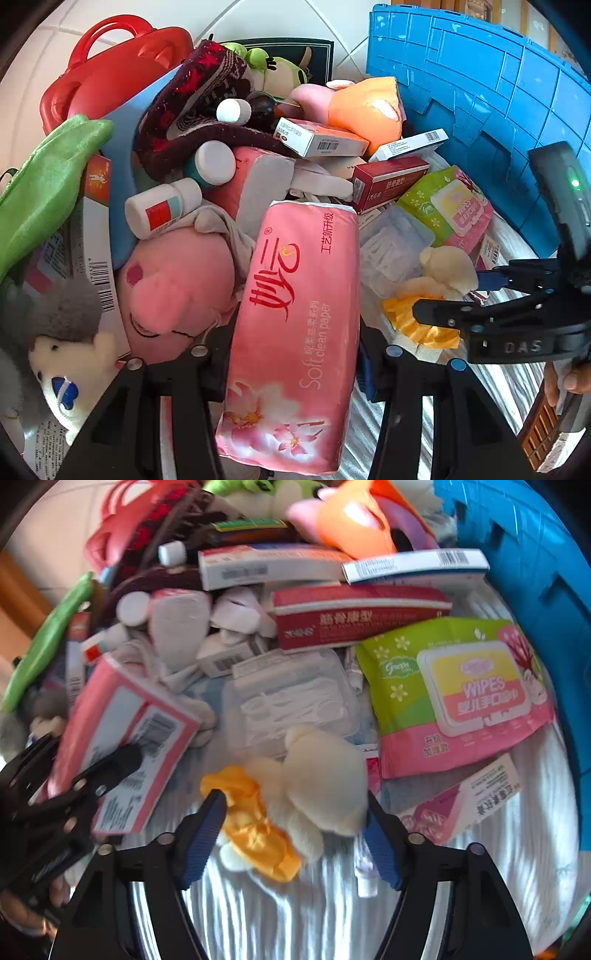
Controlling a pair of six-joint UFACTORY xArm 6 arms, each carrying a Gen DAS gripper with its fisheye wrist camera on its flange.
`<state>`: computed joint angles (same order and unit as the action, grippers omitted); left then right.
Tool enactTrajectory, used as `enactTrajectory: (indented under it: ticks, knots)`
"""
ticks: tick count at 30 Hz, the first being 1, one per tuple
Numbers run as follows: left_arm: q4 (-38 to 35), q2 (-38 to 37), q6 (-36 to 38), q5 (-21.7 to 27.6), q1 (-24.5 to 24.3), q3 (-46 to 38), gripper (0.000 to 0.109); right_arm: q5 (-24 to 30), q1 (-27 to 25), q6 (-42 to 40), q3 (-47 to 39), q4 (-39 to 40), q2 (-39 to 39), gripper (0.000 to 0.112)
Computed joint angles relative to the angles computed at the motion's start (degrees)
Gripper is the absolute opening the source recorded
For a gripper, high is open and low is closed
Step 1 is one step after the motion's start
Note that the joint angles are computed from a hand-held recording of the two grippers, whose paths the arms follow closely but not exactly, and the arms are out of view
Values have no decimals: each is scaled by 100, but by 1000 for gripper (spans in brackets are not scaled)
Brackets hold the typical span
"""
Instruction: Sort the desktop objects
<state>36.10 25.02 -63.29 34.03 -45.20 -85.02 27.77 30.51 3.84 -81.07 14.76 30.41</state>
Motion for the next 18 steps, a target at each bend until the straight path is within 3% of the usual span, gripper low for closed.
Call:
enactTrajectory:
  ticks: [2, 5, 7, 11, 18]
  knots:
    - [-16, 1, 18, -5, -6, 18, 49, 60, 44, 306, -212, -283, 149, 68]
    - [80, -28, -43, -36, -17, 71, 49, -69, 148, 249, -227, -451, 191, 48]
    - [240, -77, -129, -114, -26, 140, 49, -326, 213, -129, 30, -154, 11, 40]
    - [439, -149, -362, -159, -64, 205, 48, -697, 316, -589, 489, -32, -405, 39]
    - [1095, -496, -892, -184, -139, 320, 47, -1157, 336, -55, 1074, -828, -1110, 39]
